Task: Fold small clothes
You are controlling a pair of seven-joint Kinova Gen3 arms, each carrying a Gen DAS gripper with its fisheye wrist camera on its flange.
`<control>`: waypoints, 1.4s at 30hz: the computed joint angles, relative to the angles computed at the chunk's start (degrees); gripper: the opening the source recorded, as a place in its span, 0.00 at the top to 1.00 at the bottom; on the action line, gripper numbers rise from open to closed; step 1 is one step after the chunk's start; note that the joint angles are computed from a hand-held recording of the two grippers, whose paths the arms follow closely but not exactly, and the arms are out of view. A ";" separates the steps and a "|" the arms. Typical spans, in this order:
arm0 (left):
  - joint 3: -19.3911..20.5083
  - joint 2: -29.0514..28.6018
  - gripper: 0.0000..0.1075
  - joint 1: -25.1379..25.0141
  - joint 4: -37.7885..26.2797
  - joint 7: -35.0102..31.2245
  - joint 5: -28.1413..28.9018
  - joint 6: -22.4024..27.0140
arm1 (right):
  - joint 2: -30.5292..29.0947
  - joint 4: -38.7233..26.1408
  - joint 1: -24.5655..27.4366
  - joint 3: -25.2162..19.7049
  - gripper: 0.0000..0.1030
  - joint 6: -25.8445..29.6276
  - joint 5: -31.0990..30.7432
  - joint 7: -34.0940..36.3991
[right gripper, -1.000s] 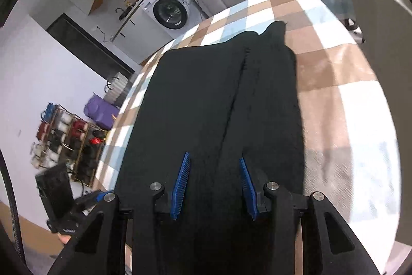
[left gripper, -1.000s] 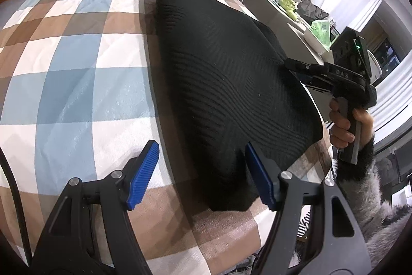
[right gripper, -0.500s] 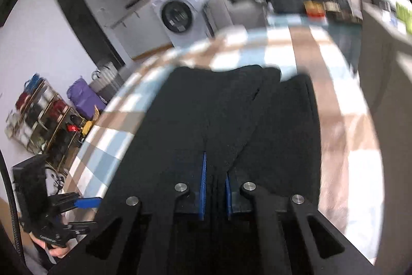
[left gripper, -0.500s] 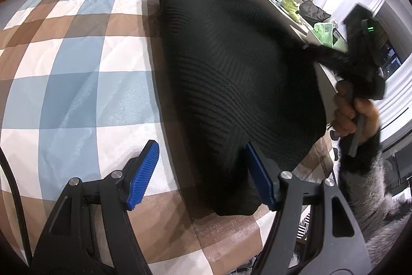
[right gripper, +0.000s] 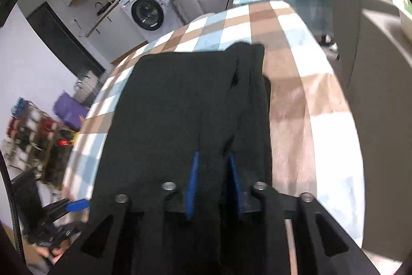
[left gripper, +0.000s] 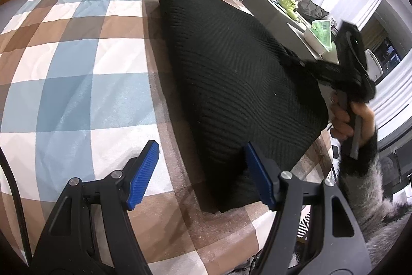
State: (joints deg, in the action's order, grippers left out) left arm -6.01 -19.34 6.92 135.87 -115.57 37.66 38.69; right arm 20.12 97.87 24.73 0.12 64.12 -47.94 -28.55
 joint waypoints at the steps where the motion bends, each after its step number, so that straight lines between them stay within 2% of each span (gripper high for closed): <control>1: -0.10 0.06 0.38 -0.08 0.01 0.10 0.07 -0.07 | 0.71 -0.04 2.13 -0.98 0.71 2.33 -0.35 0.93; 5: -0.68 0.49 0.38 0.04 -0.03 -0.49 1.01 0.02 | 3.72 -0.36 12.67 -8.33 0.70 11.65 2.09 1.95; 7: -0.46 0.77 0.38 0.13 -0.15 -0.78 1.49 -0.02 | 3.51 1.07 14.73 -7.48 0.69 14.29 1.92 5.57; 10: -0.12 1.44 0.38 0.30 -0.35 -1.23 2.32 -0.12 | -0.76 5.60 11.48 -0.20 0.70 13.97 1.19 12.26; 12: 0.28 1.69 0.38 0.38 -0.49 -1.28 2.85 -0.15 | -3.68 7.75 8.76 3.91 0.78 13.40 0.37 15.63; 14: 1.09 1.38 0.38 0.40 -0.52 -0.72 3.00 -0.51 | -5.36 8.57 8.78 5.08 0.85 14.75 -0.92 18.65; 16: 1.42 0.89 0.38 0.52 -0.40 -0.17 2.89 -0.87 | -6.52 8.77 9.85 4.50 0.86 16.07 -1.01 18.64; 19: 1.47 0.91 0.38 0.78 -0.33 0.56 2.82 -1.24 | -7.04 8.69 5.00 8.67 0.85 12.21 4.29 12.98; 21: 1.62 0.97 0.38 0.83 -0.40 1.07 2.38 -1.40 | -5.61 8.07 4.74 8.87 0.85 12.10 6.15 10.83; 24: 1.56 1.88 0.38 1.13 -0.71 1.16 2.19 -2.17 | -5.89 7.80 7.39 7.81 0.77 12.59 3.69 12.94; 26: 1.46 3.51 0.38 1.20 -1.30 0.97 2.77 -2.94 | -5.86 8.18 8.92 8.11 0.59 12.62 0.21 14.38; 27: 1.71 4.42 0.38 1.13 -1.67 1.12 3.05 -3.49 | -5.68 8.39 9.38 8.29 0.55 12.08 -1.73 14.11; 31: 2.43 8.03 0.38 1.14 -2.99 0.32 5.46 -6.00 | -4.06 8.24 8.66 7.68 0.54 8.31 -6.17 11.31; 34: 2.65 10.56 0.38 0.57 -3.92 -0.88 7.77 -6.25 | -1.69 6.59 6.76 6.05 0.54 6.63 -6.25 8.04; 36: 2.15 10.81 0.48 0.51 -3.33 -5.22 12.08 -6.91 | -1.36 6.64 4.92 4.81 0.54 3.80 -5.41 6.85; 37: 2.06 10.98 0.58 0.34 -3.13 -7.26 13.78 -7.01 | -1.61 7.15 4.23 4.06 0.55 1.75 -5.39 6.73; 38: 2.07 11.06 0.71 0.21 -2.80 -9.56 15.62 -7.41 | -1.85 7.81 3.08 4.38 0.60 -0.13 -5.56 7.22; 39: 1.96 11.48 0.74 -0.05 -2.77 -11.81 17.23 -7.31 | -1.88 8.15 2.63 4.30 0.67 -1.07 -5.71 7.28; 40: 2.16 11.67 0.76 -0.46 -2.72 -13.24 18.21 -7.32 | -1.42 8.02 3.17 3.15 0.77 -1.08 -5.51 6.92; 42: 2.78 11.60 0.78 -1.31 -2.41 -14.49 19.28 -7.93 | -1.19 8.17 2.53 2.56 0.80 -1.54 -5.22 6.07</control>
